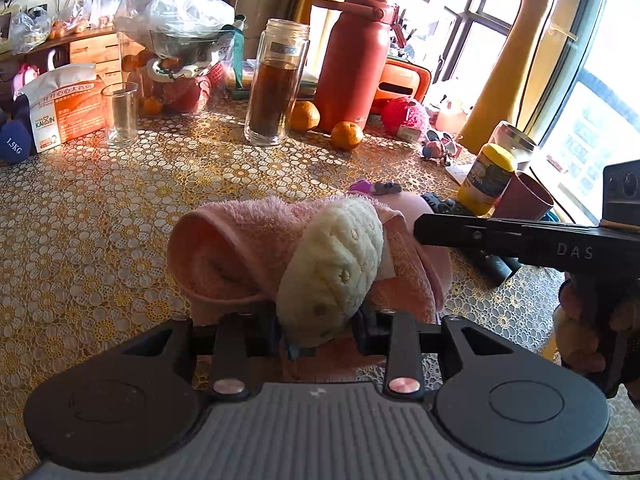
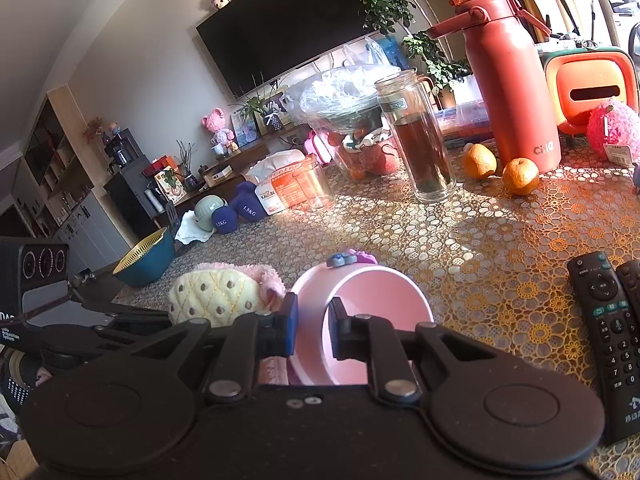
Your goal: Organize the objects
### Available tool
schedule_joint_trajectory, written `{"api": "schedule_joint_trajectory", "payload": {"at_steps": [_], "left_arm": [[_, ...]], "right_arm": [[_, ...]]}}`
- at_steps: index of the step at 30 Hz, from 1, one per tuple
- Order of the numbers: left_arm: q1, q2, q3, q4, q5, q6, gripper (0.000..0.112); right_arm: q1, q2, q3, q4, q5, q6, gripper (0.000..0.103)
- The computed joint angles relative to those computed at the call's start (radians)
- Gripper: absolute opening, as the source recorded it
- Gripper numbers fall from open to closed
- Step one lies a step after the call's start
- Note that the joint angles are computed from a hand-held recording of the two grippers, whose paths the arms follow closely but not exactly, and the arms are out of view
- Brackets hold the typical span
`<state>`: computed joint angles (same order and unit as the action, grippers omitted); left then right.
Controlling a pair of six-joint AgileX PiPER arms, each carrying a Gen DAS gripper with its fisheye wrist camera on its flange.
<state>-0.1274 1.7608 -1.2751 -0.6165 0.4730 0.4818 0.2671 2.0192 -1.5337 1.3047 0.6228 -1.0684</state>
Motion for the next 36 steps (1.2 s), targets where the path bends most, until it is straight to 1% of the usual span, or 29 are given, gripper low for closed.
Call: {"api": "schedule_joint_trajectory", "payload": {"at_steps": [6, 12, 16, 23, 26, 31, 36], "left_arm": [[0.009, 0.048, -0.014, 0.115, -0.006, -0.086, 0.033], [0.017, 0.051, 0.01, 0.107, -0.021, -0.075, 0.033], [0.023, 0.004, 0.039, 0.047, -0.022, -0.026, 0.033], [0.029, -0.119, 0.096, -0.12, -0.002, 0.123, 0.033], [0.011, -0.155, 0.099, -0.189, 0.013, 0.183, 0.033], [-0.045, -0.16, 0.075, -0.184, 0.012, 0.196, 0.033], [-0.072, -0.099, 0.033, -0.124, 0.008, 0.141, 0.033]], "right_arm": [[0.001, -0.001, 0.0, 0.003, 0.001, -0.003, 0.015], [0.002, -0.004, 0.008, 0.011, -0.001, -0.01, 0.015], [0.0, -0.004, 0.007, 0.01, -0.001, -0.005, 0.015], [0.001, 0.003, -0.005, 0.005, -0.002, 0.006, 0.015], [0.001, 0.005, -0.007, 0.005, -0.001, 0.008, 0.015], [0.004, 0.006, -0.01, -0.002, -0.002, 0.014, 0.015], [0.005, 0.006, -0.01, 0.001, -0.001, 0.015, 0.015]]}}
